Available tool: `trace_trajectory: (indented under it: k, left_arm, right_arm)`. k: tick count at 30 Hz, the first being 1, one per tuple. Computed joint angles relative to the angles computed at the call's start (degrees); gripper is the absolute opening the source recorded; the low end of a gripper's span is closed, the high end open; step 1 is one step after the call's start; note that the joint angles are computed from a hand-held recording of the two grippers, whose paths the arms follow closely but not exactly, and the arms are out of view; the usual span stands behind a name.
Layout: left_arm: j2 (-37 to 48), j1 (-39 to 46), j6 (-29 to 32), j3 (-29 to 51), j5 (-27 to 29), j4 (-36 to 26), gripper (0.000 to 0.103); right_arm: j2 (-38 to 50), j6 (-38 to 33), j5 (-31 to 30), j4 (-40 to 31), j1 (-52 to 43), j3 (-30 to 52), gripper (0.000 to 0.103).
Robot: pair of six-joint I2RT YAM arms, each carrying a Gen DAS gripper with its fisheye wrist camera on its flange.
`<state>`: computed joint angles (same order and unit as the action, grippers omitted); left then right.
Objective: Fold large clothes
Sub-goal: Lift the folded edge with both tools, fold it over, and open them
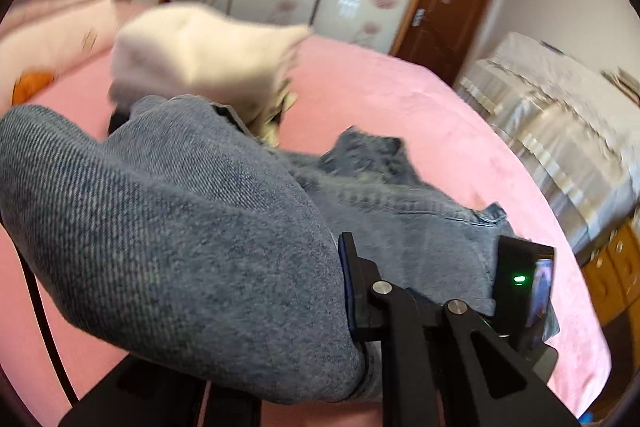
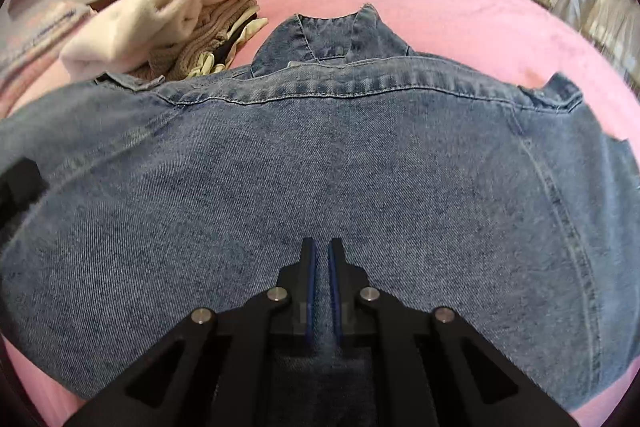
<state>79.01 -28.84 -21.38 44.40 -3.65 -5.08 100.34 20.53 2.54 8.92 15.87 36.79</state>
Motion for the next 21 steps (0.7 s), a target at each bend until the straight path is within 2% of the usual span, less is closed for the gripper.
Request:
trace_trajectory:
  k: [3,5,7,10,12,16,18,19,20,21]
  left_arm:
    - [0.56,-7.12,3.17,2.31,-6.8,0.5,0.012]
    - [1.65,-12.82,5.43,4.4,-11.78,1.07,0.013]
    - [3.23,-17.01,7.03,6.46,-15.01,1.63,0.013]
    - [7.84,-23.58,8.03,11.92,-18.81,1.13,0.013]
    - [12.68,-27.2,7.59,16.58,-19.52,0.46,0.013]
    - [24.81,-33.12,8.07,26.37,-19.67,-1.05,0.013]
    - [33.57,-35.57,6.64,34.52,-19.29,-6.75,0.013]
    - [39.31,-36.6,5.49,40.65,-18.88,-12.5,0.013]
    - [43.46,-37.75,4.74,44.75,-20.19,-15.77,0.014]
    - [45.41,-38.86,5.06,46.37,-22.71,-16.83,0.016]
  right_arm:
    - [-0.76,-0.66,-5.69,4.09,-3.23,-2.82,0.006]
    - [-1.36,-1.71,-12.49,4.29,-7.04,-3.48,0.006]
    - [-2.75,-3.24,-22.54,1.1,-13.46,-3.47,0.006]
    - [-10.24,-8.01,-28.72,-5.08,-23.54,-6.68,0.006]
    - [-17.92,-15.46,-31.45,-13.0,-34.47,-8.78,0.006]
    - [-23.15,-31.92,-32.07,-25.67,-54.38,-7.7,0.006]
    - [-21.94,-39.7,-31.55,-28.95,-62.93,-6.54,0.006]
    - [-20.42,-43.34,-31.98,-30.28,-66.78,-5.67,0.006]
    - [-18.7,-46.51,-32.96,-31.93,-69.92,-4.59,0.002]
    - [-18.23,-48.32,-32.96,-32.5,-71.94,-4.29,0.002]
